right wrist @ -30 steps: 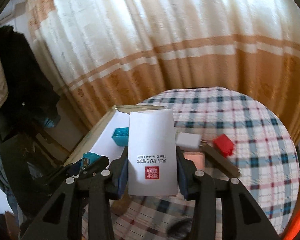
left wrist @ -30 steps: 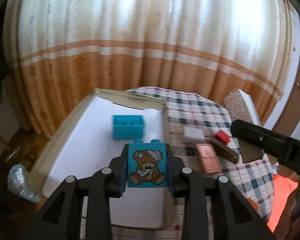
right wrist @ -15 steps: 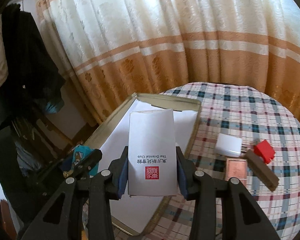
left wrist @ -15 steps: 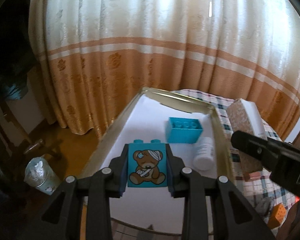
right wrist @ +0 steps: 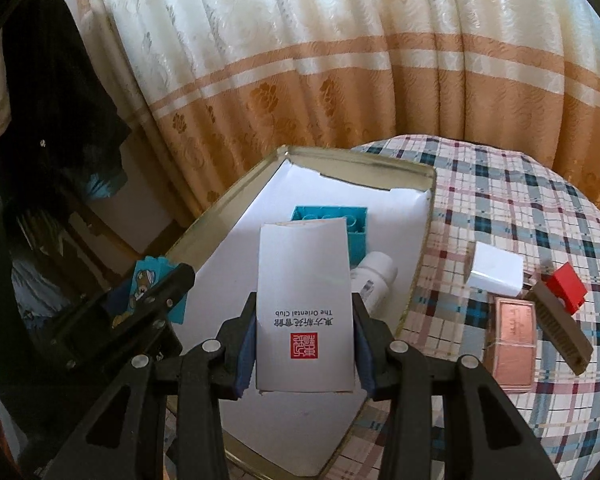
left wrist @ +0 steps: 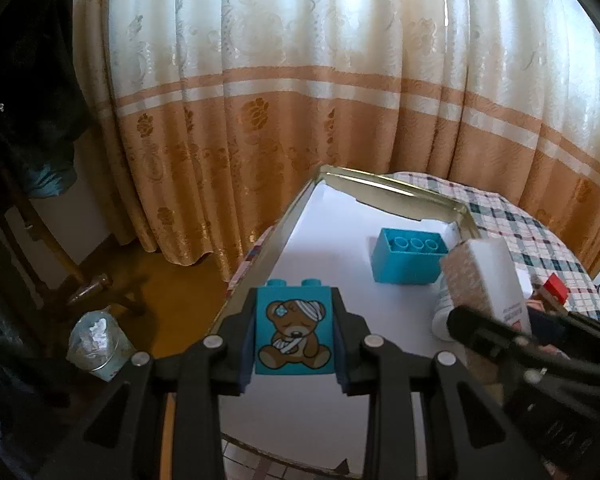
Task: Organize rigid objects
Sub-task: 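Carry the white box into the tray and release it while the left gripper carries the bear block over, then lower the bear block into the tray and open the left gripper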
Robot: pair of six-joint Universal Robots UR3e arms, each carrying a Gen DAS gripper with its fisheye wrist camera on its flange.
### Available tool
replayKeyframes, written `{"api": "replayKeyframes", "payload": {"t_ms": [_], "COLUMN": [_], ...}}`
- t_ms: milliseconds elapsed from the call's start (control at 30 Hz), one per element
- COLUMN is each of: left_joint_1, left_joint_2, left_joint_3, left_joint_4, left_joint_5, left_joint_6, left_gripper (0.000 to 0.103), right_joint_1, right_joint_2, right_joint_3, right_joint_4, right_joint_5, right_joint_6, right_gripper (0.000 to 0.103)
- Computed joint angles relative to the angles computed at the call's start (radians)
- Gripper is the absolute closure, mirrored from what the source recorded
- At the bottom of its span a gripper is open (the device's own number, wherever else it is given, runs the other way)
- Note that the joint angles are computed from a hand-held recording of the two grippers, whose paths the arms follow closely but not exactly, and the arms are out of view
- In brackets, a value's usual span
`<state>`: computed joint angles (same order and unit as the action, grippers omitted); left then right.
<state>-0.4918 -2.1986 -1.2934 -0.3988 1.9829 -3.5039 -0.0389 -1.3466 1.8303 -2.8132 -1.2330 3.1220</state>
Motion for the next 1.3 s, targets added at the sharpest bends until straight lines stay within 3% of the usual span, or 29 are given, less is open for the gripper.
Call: {"api": "replayKeyframes", "payload": {"t_ms": [233, 733, 900, 1300], "left_joint_1": [0.005, 0.008, 0.007, 0.003], "left_joint_2": [-0.019, -0.046, -0.052, -0.082], "left_joint_3": [0.028, 0.068, 0.076, 0.132], "left_joint_4": [-0.029, -0.065, -0.069, -0.111], "left_joint_5": [0.024, 0.039, 0.045, 0.056], "left_joint_6": [-0.004, 0.002, 0.007, 0.009], "left_gripper": [0.072, 0.073, 0.073, 0.072], "right_joint_1": [0.03, 0.006, -0.029, -0.109], "right_joint_2": [0.055, 0.07, 0.024, -0.122], "right_joint_3": [-0.033, -0.026, 0.04, 0.221], "right_joint_4": [0.009, 0.012, -0.047, -0.229], "right_joint_5": [-0.027, 0.034, 0.07, 0.085], "right_joint_6": [-0.001, 0.011, 0.046, 0.102], "right_gripper": [0.058, 0.056, 0.045, 0.044]}}
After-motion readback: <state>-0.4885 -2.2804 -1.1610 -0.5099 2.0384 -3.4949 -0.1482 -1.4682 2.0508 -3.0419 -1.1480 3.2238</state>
